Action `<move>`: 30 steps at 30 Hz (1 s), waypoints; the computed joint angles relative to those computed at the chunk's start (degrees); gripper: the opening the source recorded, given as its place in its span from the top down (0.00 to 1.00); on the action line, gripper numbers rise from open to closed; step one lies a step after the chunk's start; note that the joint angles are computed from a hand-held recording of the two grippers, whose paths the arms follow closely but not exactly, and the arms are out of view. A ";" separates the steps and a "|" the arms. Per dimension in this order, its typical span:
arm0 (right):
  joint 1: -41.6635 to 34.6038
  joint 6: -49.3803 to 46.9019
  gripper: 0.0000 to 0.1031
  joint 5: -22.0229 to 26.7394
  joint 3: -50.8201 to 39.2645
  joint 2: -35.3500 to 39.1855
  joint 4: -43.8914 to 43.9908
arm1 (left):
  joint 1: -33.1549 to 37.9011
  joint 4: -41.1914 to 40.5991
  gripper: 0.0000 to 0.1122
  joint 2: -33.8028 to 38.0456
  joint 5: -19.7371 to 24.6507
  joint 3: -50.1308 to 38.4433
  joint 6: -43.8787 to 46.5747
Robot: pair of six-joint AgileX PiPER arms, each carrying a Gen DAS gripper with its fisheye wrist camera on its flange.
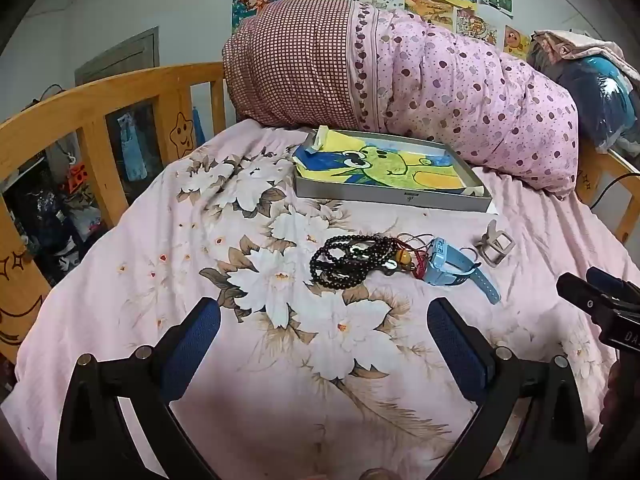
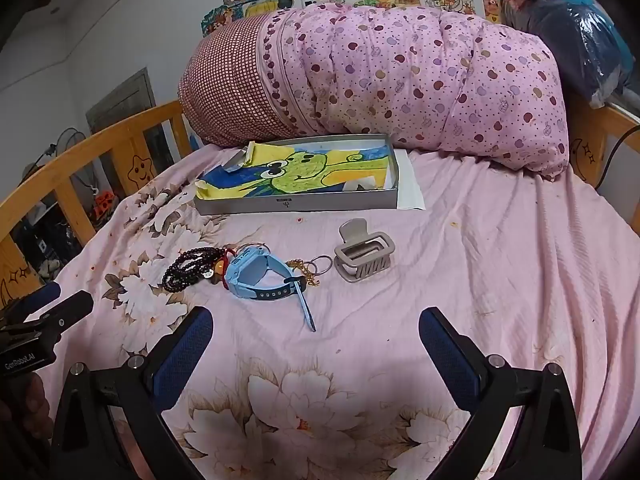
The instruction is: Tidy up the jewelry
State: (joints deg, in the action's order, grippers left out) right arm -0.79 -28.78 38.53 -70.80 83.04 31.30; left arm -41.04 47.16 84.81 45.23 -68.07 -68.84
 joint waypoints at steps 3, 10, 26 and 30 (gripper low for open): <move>-0.02 -0.15 0.00 -0.23 0.15 -0.06 0.09 | 0.11 -0.26 0.10 0.10 -0.27 -0.04 0.26; -1.13 -1.27 0.00 0.91 0.09 -0.05 1.63 | 0.19 -0.08 0.10 -0.05 -0.45 0.11 0.13; -0.85 -0.59 0.00 0.68 0.09 0.42 1.42 | -0.19 0.33 0.10 0.14 -0.07 0.02 -0.44; -0.74 -0.44 0.00 0.57 0.14 0.38 1.36 | -0.17 0.27 0.10 0.17 -0.07 -0.01 -0.33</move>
